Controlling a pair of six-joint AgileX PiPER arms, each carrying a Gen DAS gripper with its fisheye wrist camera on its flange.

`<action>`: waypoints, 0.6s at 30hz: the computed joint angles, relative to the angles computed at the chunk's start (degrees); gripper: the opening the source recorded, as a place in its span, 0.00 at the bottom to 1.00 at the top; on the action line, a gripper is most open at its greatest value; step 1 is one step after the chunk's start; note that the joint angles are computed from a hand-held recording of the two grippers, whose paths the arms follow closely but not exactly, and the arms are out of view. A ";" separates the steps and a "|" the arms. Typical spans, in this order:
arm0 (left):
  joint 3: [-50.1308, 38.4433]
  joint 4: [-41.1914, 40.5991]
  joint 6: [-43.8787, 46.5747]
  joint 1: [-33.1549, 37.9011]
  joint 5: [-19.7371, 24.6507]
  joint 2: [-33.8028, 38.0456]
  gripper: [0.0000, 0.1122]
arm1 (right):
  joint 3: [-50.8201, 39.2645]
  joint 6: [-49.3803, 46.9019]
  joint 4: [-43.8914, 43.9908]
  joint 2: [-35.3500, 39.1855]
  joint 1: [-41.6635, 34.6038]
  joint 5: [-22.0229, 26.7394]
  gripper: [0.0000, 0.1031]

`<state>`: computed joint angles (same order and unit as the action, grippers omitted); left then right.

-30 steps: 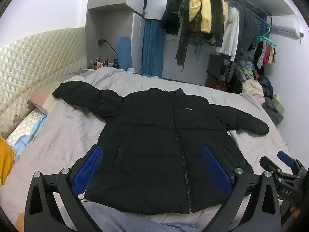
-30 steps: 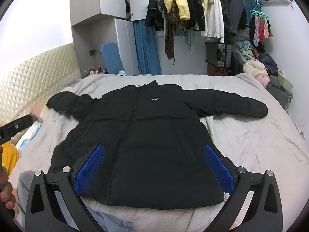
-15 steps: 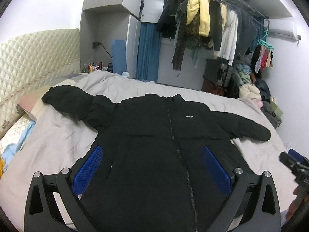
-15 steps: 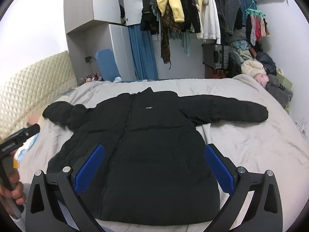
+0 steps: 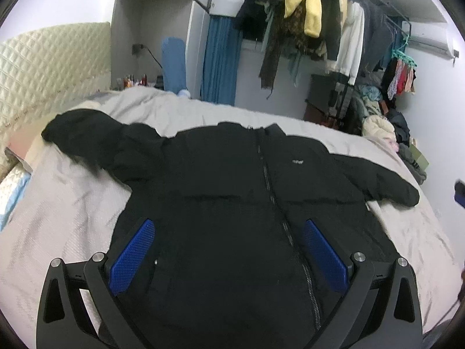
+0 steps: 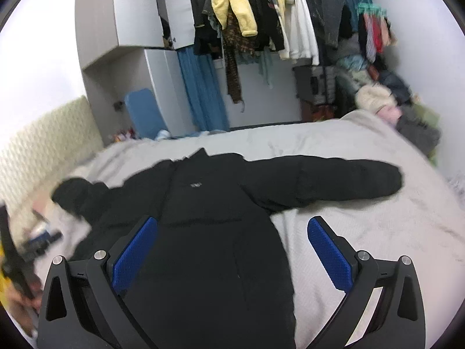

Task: Fold large clothes
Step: 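Move the right tool to the jacket sleeve cuff and grasp it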

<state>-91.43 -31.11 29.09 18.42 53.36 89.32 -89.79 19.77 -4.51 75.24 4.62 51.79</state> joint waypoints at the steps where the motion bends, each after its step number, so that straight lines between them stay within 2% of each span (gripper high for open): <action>1: 0.01 -0.27 -0.08 0.01 0.02 0.29 0.92 | -0.04 -0.19 0.11 0.95 -2.03 -1.30 1.00; 4: 1.00 -1.31 0.71 0.05 -1.11 0.15 0.92 | 1.91 -5.61 4.31 2.30 -8.47 -7.77 1.00; 6: 2.14 -2.36 1.52 0.36 -1.39 -0.41 0.92 | 2.03 -7.42 6.09 4.06 -12.25 -9.78 1.00; 8: 2.44 -3.48 2.32 0.86 -0.88 -0.25 0.92 | 2.63 -11.63 11.52 6.18 -17.68 -12.08 1.00; 15: 4.83 -3.03 4.90 -1.51 -2.92 -0.69 0.92 | 3.08 -21.28 23.59 14.03 -32.66 -14.48 1.00; 18: 6.29 -2.41 5.39 -2.87 -5.03 -1.19 0.92 | 5.84 -29.19 34.66 16.34 -39.61 -15.66 0.97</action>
<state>-85.14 -33.52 34.49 15.55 48.33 88.13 -83.95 -9.41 30.15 91.59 -34.99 36.13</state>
